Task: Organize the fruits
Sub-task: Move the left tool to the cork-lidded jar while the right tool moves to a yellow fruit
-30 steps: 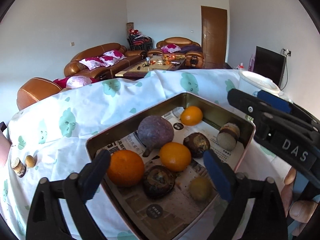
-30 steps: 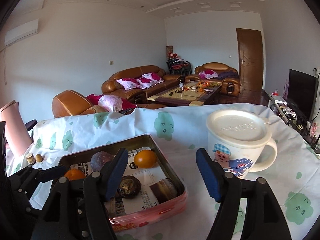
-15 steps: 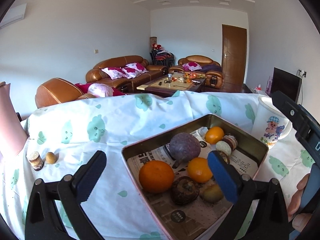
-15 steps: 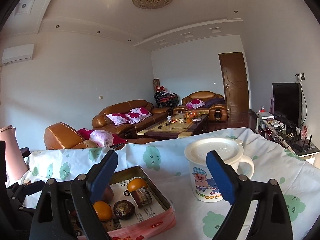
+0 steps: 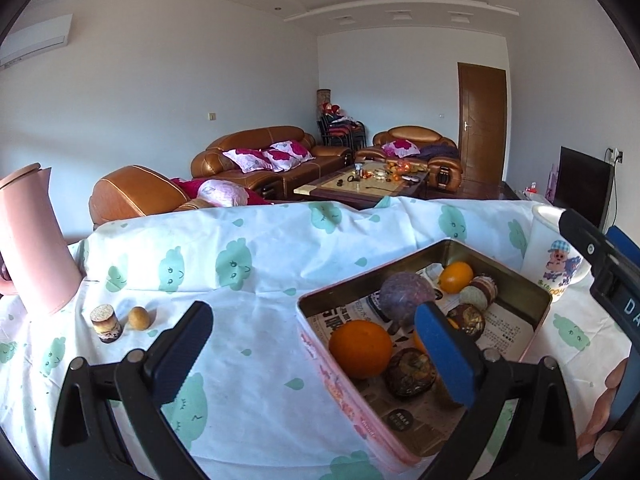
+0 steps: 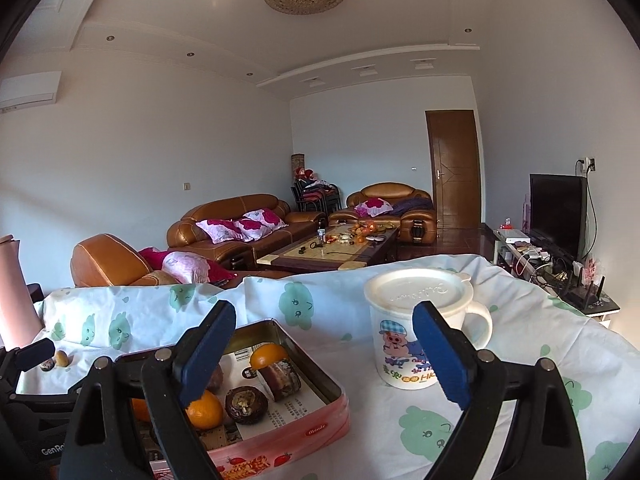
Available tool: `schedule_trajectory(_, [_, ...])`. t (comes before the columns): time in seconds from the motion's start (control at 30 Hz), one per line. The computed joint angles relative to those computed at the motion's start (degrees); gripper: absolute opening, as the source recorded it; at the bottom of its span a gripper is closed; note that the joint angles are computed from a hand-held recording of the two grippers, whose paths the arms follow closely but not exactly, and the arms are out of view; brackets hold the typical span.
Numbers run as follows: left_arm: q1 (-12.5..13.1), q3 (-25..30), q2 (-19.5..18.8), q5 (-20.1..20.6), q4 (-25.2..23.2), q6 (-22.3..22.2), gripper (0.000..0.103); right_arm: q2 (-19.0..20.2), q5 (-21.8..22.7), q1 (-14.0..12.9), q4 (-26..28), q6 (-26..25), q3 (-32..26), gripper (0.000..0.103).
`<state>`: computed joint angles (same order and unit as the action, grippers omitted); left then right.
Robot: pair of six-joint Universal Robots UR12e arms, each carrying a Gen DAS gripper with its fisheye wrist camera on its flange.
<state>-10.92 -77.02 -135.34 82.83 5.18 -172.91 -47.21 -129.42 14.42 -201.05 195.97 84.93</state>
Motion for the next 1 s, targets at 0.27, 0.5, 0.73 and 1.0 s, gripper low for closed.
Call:
schedule_trajectory(0.27, [1.7,0.3,0.0,2.2,-1.7,1.5,0.103,-0.3,0.4,1.3,5.3,4.8,-0.6,0.091])
schedule_trajectory(0.5, [3.4,1.1,-0.6,4.3,-1.0,2.8,0.103,1.1,3.7,2.5,9.9,12.3,-4.2,0.091])
schedule_trajectory(0.73, [5.5,2.3,-1.3,5.7,-1.6,2.3,0.103,5.3,5.8,4.5,12.8,9.9,-11.9,0.091])
schedule_trajectory(1.0, [7.9,5.0,-2.8,9.7,-2.9,2.0,0.103,9.5,10.1,6.0,18.1,9.6,-20.3,0.091])
